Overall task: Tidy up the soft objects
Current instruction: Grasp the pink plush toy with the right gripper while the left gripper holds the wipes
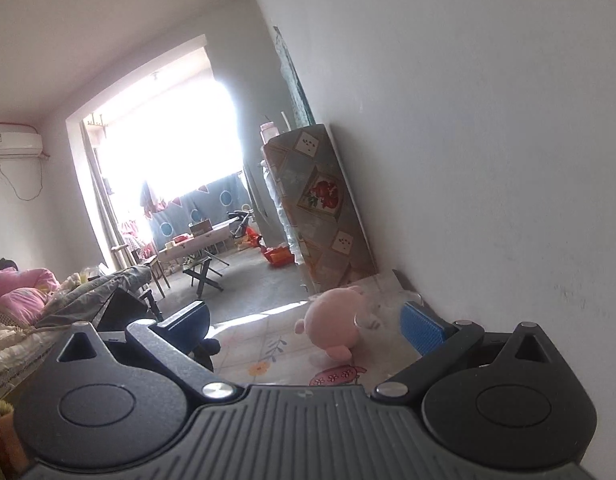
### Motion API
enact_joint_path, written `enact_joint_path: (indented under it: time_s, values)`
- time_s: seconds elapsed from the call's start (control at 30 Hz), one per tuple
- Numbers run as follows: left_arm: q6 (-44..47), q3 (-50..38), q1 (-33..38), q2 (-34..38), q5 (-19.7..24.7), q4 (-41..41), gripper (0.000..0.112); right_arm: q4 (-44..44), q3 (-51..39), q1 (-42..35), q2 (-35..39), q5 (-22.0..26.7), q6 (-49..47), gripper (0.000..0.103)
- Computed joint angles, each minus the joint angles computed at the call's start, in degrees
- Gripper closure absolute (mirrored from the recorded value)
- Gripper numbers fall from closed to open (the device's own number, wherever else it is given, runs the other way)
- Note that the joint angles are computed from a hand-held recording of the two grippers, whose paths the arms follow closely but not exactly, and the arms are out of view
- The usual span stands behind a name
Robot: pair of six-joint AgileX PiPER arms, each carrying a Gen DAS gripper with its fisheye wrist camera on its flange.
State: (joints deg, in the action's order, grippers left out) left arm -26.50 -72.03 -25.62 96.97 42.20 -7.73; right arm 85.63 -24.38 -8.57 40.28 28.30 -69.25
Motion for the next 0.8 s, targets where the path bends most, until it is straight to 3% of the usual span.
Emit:
enact_joint_path:
  time_s: [0.13, 0.2, 0.3, 0.47, 0.53, 0.63, 0.8]
  values:
    - [2.2, 6.9, 1.1, -5.3, -3.8, -2.6, 0.036, -6.4, -9.5, 0.7, 7.5, 4.8, 0.9, 0.0]
    - [4.2, 9.8, 1.6, -7.5, -5.6, -4.3, 0.036, -11.3, -15.2, 5.9, 13.0, 1.6, 1.8, 0.0]
    - [5.8, 13.7, 1.3, -10.7, -7.8, -5.6, 0.036, -26.2, -25.2, 13.1, 22.5, -2.0, 9.0, 0.0]
    - [10.5, 18.1, 3.6, -13.9, -9.9, -11.8, 0.036, -54.8, -42.3, 19.8, 38.6, 1.8, 28.1, 0.0]
    - [13.4, 19.0, 5.1, -14.7, -9.9, -14.8, 0.036, -62.5, -48.2, 21.5, 44.5, 4.0, 34.9, 0.0]
    - [17.3, 20.0, 6.6, -15.3, -9.8, -18.2, 0.035, -67.5, -59.0, 22.3, 54.7, 11.6, 40.2, 0.0]
    - [21.0, 20.8, 7.4, -15.6, -10.1, -21.3, 0.035, -83.3, -73.6, 26.3, 67.2, 22.1, 52.9, 0.0]
